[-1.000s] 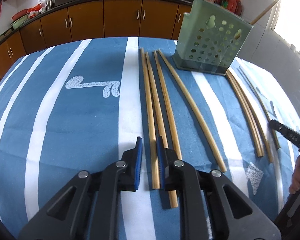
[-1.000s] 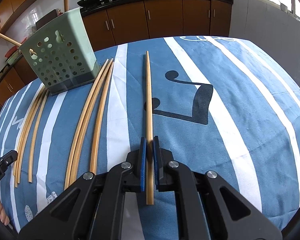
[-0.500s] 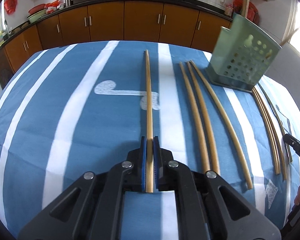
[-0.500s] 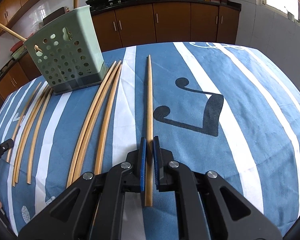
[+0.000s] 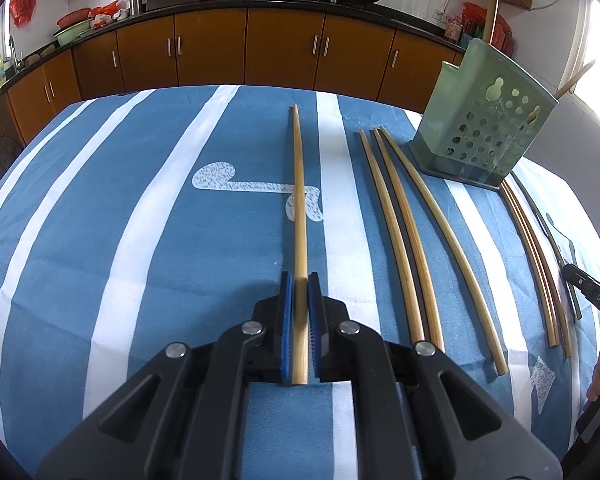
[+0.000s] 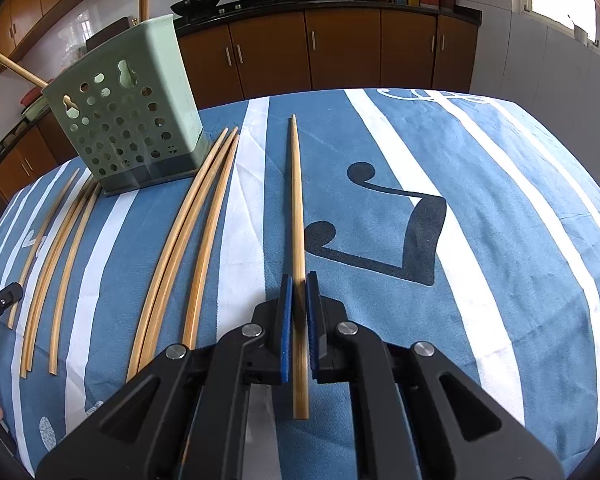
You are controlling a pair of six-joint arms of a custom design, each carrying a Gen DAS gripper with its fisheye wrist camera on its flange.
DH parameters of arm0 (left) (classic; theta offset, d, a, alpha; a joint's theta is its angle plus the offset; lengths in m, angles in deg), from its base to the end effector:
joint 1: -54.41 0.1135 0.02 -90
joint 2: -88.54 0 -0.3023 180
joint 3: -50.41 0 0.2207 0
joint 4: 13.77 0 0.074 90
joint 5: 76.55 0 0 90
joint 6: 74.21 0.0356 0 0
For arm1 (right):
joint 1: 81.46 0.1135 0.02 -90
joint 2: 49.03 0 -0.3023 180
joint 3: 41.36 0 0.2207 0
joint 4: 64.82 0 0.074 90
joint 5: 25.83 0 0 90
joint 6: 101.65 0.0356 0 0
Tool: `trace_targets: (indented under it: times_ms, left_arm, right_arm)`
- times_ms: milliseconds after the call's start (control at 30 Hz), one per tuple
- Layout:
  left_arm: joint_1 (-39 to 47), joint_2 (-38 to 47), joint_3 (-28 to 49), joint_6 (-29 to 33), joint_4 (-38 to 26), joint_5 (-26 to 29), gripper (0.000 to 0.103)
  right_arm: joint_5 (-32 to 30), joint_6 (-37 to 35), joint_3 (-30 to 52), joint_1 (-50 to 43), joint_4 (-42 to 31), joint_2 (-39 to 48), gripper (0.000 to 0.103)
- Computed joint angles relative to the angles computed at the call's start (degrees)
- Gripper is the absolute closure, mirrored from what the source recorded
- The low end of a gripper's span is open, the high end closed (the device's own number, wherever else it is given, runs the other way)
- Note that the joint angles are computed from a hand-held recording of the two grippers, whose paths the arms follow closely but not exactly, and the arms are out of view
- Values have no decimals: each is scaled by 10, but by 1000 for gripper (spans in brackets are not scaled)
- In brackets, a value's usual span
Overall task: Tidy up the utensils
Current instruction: 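Lift and carry both chopsticks upright over the green holder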
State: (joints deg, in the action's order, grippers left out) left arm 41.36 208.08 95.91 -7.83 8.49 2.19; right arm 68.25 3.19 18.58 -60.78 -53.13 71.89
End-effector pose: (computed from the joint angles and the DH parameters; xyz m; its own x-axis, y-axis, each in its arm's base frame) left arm 0.2910 -0.0603 0.0787 -0.7428 -0.2312 -0.6283 -0.2116 0.9715 -0.1073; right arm 0.3319 0.1226 0.0968 -0.7646 -0.0156 -0.6443 -0.1169 0.9865 0.1149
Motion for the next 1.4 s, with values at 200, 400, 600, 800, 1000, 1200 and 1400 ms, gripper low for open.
trace_targets:
  times_ms: [200, 400, 600, 800, 1000, 1200, 1400]
  left_arm:
    - [-1, 0, 0, 1, -1, -2, 93]
    - [-31, -3, 0, 21, -25, -43, 93]
    - [-38, -8, 0, 27, -36, -49, 95]
    - [-37, -59, -17, 28, -45, -38, 95]
    - [-46, -136, -32, 36, -56, -53, 95]
    - [-38, -215, -39, 32, -71, -56, 96]
    - [-26, -296, -34, 28, -88, -53, 96]
  right_arm:
    - [3, 0, -2, 2, -1, -1, 95]
    - [6, -12, -18, 8, 7, -8, 95]
    - [-6, -4, -28, 6, 11, -16, 96]
    - [-3, 0, -84, -2, 59, -76, 96]
    - [-11, 8, -115, -18, 87, -135, 96]
    - [-12, 8, -120, -30, 95, -179, 96]
    - [-14, 8, -111, -35, 89, -226, 96]
